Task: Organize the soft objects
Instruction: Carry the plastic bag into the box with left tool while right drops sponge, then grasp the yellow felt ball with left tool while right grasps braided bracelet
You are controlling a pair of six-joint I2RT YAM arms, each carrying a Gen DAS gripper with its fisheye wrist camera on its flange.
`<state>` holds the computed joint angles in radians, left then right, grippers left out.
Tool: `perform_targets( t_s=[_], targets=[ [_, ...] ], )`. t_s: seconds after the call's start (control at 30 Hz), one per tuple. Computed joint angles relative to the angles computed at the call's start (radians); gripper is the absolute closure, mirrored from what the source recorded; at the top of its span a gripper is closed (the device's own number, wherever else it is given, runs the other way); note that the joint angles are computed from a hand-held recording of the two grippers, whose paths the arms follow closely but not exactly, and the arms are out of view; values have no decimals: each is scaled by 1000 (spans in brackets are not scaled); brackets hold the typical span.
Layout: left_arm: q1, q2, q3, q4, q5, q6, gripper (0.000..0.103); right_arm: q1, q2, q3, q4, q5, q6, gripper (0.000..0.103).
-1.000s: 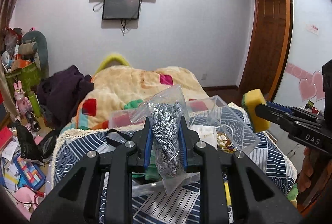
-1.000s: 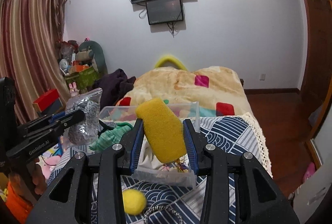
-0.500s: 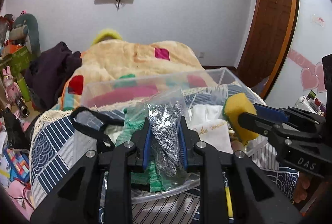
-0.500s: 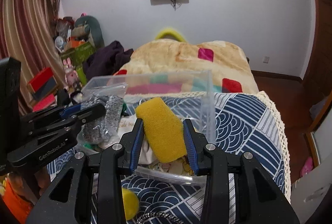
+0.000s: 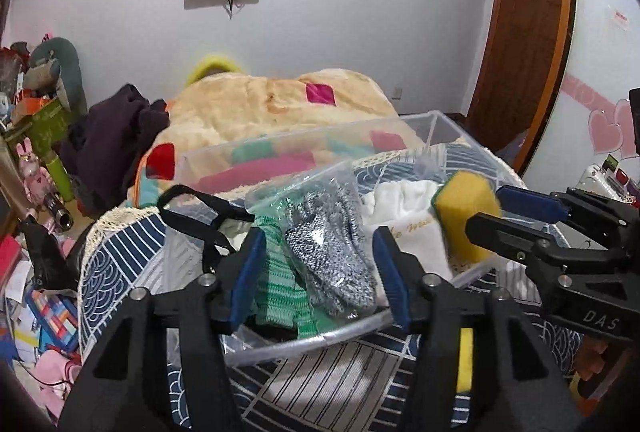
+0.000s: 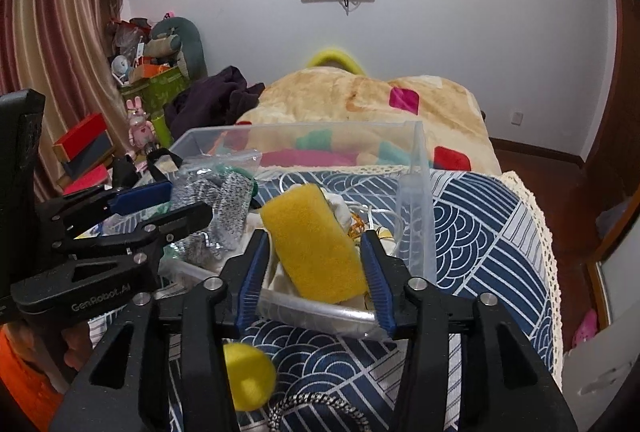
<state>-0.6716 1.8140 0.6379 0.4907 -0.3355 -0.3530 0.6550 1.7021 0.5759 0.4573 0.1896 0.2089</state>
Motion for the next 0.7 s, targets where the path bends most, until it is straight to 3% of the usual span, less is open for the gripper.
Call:
perform_targets(
  t_s=[0.2, 0.37, 0.47, 0.7],
  targets=[
    [-37, -125, -73, -4, -25, -11, 31, 29, -112, -68, 8, 52, -12, 46],
    [-96, -232, -139, -9, -87, -22, 17, 61, -231, -167, 31, 118, -20, 26],
    [-145, -272, -179, 3, -134, -39, 8, 69, -274, -212, 27, 133, -13, 23],
    [-224, -202, -204, 35, -130, -121, 7, 64, -247, -286, 53, 118, 32, 22]
  ],
)
